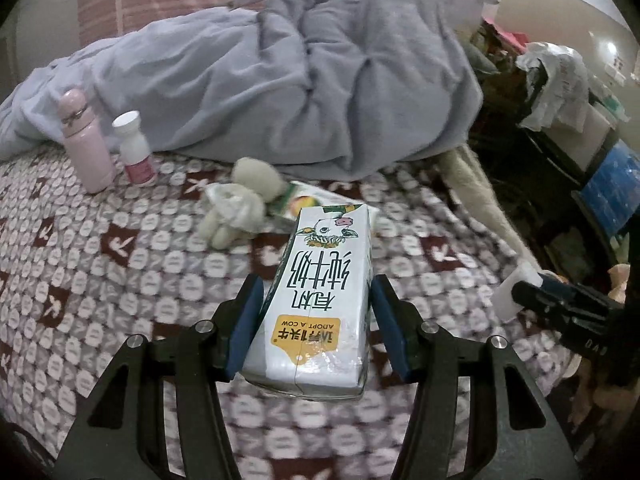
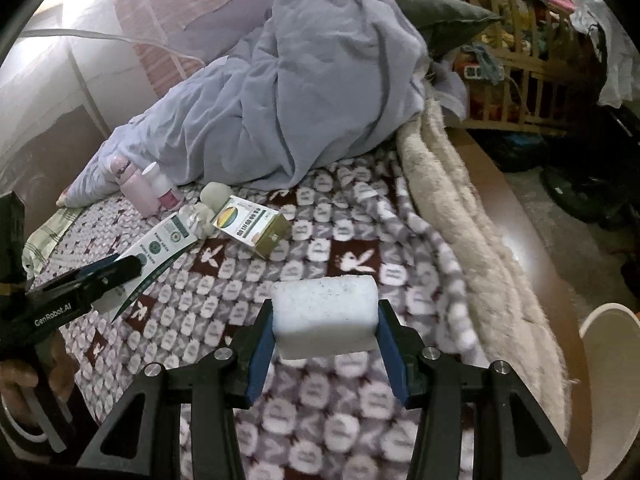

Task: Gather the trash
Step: 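Carry the milk carton and sponge over the white bucket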

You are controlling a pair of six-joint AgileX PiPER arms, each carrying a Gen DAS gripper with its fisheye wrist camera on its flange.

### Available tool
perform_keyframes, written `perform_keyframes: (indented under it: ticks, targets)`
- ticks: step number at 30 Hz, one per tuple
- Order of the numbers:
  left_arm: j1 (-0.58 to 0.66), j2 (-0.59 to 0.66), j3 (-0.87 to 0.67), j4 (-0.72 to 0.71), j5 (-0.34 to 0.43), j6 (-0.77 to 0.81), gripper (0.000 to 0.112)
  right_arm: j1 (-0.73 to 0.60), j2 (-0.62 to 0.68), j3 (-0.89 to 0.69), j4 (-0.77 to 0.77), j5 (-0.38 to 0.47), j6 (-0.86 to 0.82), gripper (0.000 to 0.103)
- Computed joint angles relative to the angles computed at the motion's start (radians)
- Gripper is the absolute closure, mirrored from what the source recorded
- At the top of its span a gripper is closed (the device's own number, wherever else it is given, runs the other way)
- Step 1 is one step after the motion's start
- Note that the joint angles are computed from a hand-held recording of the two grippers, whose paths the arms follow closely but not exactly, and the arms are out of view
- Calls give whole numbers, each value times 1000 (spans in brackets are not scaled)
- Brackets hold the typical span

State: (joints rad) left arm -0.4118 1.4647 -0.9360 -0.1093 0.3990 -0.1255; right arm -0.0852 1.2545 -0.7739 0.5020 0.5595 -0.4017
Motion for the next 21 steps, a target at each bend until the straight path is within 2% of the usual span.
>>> perform_keyframes:
  ticks: [4, 9, 15, 21]
  targets:
    - [-92, 4, -15, 154, -3, -174, 58, -59, -47, 22, 21, 28, -45, 56]
    - [-184, 29, -56, 256, 9, -304, 58, -157, -87, 40, 74, 76, -131, 56]
    - [-277, 74, -116, 326, 28, -392, 58, -261, -132, 54, 93, 118, -206, 56]
    - [-367, 143, -204, 335, 48, -420, 58, -436, -145, 55, 151, 191, -329, 56]
